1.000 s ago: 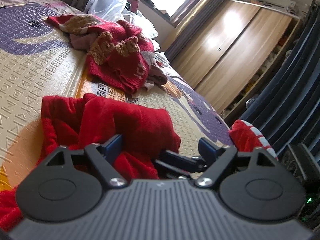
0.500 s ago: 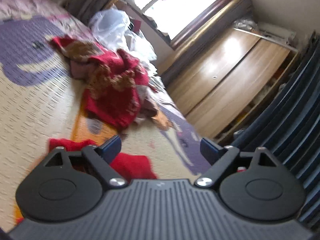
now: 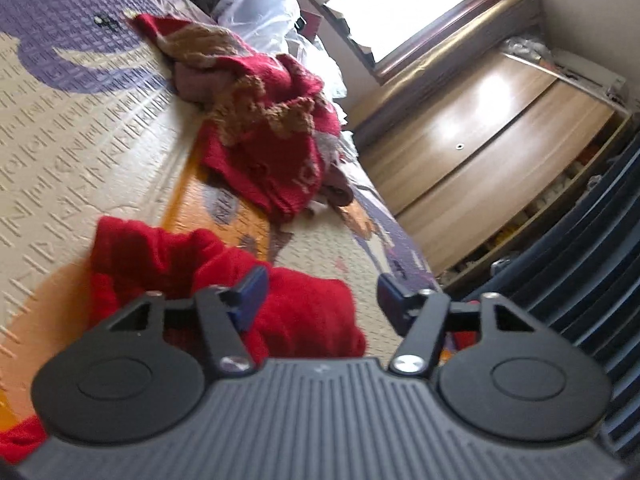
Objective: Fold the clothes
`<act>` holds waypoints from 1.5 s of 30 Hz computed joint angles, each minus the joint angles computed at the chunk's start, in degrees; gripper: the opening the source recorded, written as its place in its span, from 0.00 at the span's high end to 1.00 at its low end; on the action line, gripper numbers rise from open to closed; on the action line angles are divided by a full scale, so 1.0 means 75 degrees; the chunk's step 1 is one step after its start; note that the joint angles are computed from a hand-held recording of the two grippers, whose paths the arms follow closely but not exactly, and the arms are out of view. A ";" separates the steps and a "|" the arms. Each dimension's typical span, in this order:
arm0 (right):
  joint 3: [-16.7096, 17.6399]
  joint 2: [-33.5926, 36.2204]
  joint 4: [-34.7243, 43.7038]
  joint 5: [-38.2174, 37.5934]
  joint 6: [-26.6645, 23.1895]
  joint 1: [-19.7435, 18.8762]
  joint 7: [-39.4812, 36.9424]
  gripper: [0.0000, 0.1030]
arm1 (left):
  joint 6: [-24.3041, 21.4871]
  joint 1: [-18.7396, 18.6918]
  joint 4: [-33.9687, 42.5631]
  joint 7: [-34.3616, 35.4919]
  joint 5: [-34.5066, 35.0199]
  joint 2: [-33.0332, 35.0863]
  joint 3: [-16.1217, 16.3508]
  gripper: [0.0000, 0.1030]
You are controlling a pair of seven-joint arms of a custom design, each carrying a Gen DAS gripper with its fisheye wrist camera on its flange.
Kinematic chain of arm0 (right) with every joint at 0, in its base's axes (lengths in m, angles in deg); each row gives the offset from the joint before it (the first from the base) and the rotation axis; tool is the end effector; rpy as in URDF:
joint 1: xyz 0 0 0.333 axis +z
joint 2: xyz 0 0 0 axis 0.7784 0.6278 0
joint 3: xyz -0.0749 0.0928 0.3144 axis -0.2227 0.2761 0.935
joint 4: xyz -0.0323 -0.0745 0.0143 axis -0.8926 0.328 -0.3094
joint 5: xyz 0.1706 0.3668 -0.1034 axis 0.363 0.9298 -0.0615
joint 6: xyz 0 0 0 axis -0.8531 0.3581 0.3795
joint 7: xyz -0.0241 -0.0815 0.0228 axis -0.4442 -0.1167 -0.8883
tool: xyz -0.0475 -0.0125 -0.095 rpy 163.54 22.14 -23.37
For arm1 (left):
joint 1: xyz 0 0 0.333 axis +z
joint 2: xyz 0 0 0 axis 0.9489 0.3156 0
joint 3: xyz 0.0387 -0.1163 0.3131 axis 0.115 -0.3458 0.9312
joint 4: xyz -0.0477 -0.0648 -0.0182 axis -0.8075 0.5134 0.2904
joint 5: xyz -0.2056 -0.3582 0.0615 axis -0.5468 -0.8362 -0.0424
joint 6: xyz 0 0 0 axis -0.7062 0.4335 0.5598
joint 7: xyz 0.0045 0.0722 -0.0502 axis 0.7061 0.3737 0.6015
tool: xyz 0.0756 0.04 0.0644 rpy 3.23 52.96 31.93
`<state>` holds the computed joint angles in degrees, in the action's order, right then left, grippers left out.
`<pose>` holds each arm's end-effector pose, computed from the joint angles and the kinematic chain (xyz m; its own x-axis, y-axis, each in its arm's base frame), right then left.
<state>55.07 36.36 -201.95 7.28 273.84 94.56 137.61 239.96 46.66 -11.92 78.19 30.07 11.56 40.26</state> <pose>0.5471 0.3224 0.4112 0.4276 -0.9012 0.0701 -0.4540 -0.2812 -0.8455 0.6153 -0.4513 0.4686 -0.2618 -0.6316 0.7297 -0.6454 -0.4476 -0.6190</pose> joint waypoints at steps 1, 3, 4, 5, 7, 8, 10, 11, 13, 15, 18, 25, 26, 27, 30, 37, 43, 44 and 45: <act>0.0177 -0.0045 -0.0058 -0.0141 0.0058 -0.0171 0.0111 0.78 | -0.0059 -0.0271 0.0011 0.0079 -0.0148 -0.0034 0.0321 0.44; 0.0782 -0.0245 -0.0264 -0.0690 0.0158 -0.0800 0.0565 0.78 | -0.0270 -0.0839 0.0039 0.0273 -0.0461 -0.0106 0.0988 0.44; 0.1085 -0.0343 -0.0372 -0.1001 0.0200 -0.1129 0.0838 0.78 | -0.0306 -0.0854 0.0018 0.0317 -0.0484 -0.0125 0.1019 0.44; 0.1459 -0.0500 -0.0567 -0.1617 0.0255 -0.1582 0.1427 0.78 | -0.0344 -0.0869 -0.0004 0.0357 -0.0502 -0.0144 0.1051 0.44; 0.1671 -0.0596 -0.0719 -0.1895 0.0637 -0.1814 0.1780 0.77 | -0.0400 -0.0888 -0.0077 0.0425 -0.0521 -0.0203 0.1102 0.44; 0.1710 -0.0643 -0.0789 -0.2013 0.0820 -0.1867 0.1946 0.77 | -0.0401 -0.0870 -0.0151 0.0457 -0.0509 -0.0259 0.1092 0.44; 0.1700 -0.0602 -0.0792 -0.1999 0.1195 -0.1848 0.2111 0.77 | -0.0405 -0.1005 -0.0219 0.0541 -0.0553 -0.0321 0.1246 0.44; 0.1681 -0.0520 -0.0731 -0.1909 0.1386 -0.1811 0.2143 0.77 | -0.0389 -0.1148 -0.0247 0.0588 -0.0619 -0.0342 0.1404 0.43; 0.1774 -0.0364 -0.0650 -0.2183 0.1603 -0.1929 0.2452 0.77 | -0.0317 -0.1568 -0.0304 0.0706 -0.0855 -0.0362 0.1858 0.43; 0.1676 -0.0206 -0.0471 -0.2054 0.1615 -0.1786 0.2217 0.77 | -0.0306 -0.1928 -0.0344 0.0884 -0.1088 -0.0382 0.2228 0.43; 0.1273 0.0026 -0.0111 -0.1055 0.1240 -0.1249 0.1145 0.77 | -0.0361 -0.2153 -0.0328 0.1171 -0.1226 -0.0369 0.2444 0.43; 0.0895 0.0166 0.0192 -0.0007 0.0520 -0.0887 0.0530 0.74 | -0.0331 -0.2314 -0.0301 0.1534 -0.1465 -0.0301 0.2555 0.43; 0.0858 0.0170 0.0199 0.0025 0.0487 -0.0852 0.0524 0.74 | -0.0329 -0.2350 -0.0303 0.1576 -0.1504 -0.0298 0.2586 0.43; 0.0818 0.0174 0.0206 0.0059 0.0454 -0.0814 0.0516 0.74 | -0.0327 -0.2374 -0.0301 0.1617 -0.1538 -0.0292 0.2607 0.43; 0.0466 0.0216 0.0306 0.0410 0.0283 -0.0460 0.0270 0.74 | -0.0336 -0.2435 -0.0290 0.1728 -0.1619 -0.0275 0.2656 0.43; 0.0385 0.0177 0.0251 0.0188 0.0054 -0.0458 0.0630 0.73 | -0.0361 -0.2766 -0.0270 0.1947 -0.1844 -0.0227 0.3000 0.43; -0.0162 0.0208 0.0307 0.0412 -0.0021 0.0093 0.0470 0.73 | -0.0371 -0.2835 -0.0268 0.2050 -0.1939 -0.0225 0.3060 0.43; -0.0158 0.0211 0.0310 0.0386 -0.0028 0.0081 0.0492 0.73 | -0.0375 -0.2843 -0.0266 0.2062 -0.1949 -0.0223 0.3067 0.43; -0.0162 0.0214 0.0314 0.0364 -0.0037 0.0077 0.0514 0.73 | -0.0375 -0.2848 -0.0263 0.2072 -0.1957 -0.0221 0.3072 0.43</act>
<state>53.85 37.97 -199.60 10.01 273.56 95.14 141.47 237.15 25.29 -13.90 93.73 15.39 9.91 63.30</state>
